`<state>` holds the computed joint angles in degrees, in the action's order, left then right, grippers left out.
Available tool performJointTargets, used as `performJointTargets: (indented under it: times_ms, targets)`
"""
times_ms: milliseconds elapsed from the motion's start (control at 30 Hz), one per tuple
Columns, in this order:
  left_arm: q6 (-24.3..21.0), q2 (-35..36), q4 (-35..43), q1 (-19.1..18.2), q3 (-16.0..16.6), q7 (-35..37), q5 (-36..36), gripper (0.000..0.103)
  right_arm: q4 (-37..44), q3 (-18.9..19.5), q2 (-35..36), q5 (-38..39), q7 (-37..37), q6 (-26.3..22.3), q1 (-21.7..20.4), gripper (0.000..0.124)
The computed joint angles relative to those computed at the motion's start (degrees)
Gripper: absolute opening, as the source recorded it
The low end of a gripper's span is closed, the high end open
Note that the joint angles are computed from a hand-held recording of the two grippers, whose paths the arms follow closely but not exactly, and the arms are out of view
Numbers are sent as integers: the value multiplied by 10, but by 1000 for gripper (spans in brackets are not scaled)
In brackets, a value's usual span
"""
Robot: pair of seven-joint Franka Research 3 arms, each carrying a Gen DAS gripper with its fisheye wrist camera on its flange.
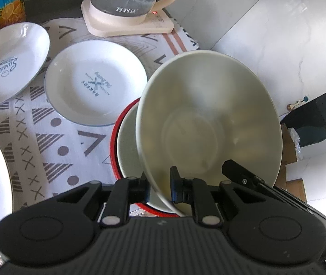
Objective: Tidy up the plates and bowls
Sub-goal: 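Lift the small white bowl with both grippers and carry it over the stacked bowls, then lower the white bowl into the cream bowl and open both grippers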
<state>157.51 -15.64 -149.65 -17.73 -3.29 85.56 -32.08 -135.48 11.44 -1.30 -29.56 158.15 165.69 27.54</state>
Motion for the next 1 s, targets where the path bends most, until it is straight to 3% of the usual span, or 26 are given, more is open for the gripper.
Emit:
performJointTargets:
  times_ms: [400,800,1000]
  targets:
    - [-24,23,13,18,-10,-14,23,15,-5,-5,13,109,-74,0,11,21]
    - [-42,23,22,29,-7,1,-6,20,5,-15,30,156,-101,-2,23,21]
    - [-44,15,22,47,-14,-30,26,26,11,-22,38,156,-88,0,27,20]
